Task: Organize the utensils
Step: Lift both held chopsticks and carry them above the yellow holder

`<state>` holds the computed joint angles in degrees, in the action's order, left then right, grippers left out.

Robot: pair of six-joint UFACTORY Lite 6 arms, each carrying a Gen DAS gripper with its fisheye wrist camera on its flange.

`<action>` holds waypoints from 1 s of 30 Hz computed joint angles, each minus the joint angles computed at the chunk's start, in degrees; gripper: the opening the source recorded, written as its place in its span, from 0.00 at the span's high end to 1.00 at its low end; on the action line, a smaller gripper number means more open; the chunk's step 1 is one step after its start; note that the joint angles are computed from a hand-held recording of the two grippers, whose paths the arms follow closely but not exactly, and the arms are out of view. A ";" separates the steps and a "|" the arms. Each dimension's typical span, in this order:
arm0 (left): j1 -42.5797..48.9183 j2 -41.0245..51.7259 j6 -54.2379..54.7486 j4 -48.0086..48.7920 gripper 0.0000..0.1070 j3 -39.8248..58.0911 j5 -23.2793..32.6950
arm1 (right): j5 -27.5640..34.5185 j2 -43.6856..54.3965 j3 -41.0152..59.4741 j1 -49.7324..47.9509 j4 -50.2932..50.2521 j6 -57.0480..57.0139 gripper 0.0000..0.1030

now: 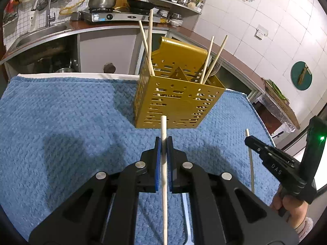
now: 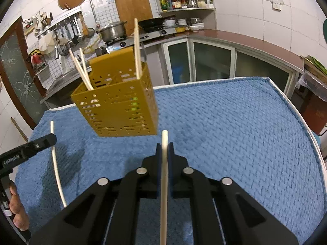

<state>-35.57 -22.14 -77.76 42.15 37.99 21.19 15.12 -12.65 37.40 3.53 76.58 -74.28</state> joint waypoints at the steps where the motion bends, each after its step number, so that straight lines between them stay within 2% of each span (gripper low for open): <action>1: 0.25 -0.54 0.13 0.44 0.96 -0.32 0.16 | -0.06 -0.48 0.05 0.23 0.30 -0.03 0.94; 4: -0.29 -2.01 0.15 1.85 0.96 0.40 2.26 | 1.01 -2.20 0.36 0.29 5.03 -3.83 0.94; 11: -4.56 -4.70 -3.08 9.12 0.96 4.89 11.34 | 5.39 -3.72 1.79 -1.89 17.57 -16.07 0.94; 20: -3.25 -5.47 2.81 7.81 0.96 12.78 14.60 | 6.88 -0.08 7.41 -1.30 22.40 -20.13 0.94; 30: -3.01 0.83 7.53 7.10 0.96 24.01 17.17 | 7.67 5.36 15.00 -0.84 27.97 -24.49 0.94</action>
<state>-38.57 -21.31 -70.22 49.25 62.00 38.37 22.79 -7.30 52.40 2.69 104.56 -98.76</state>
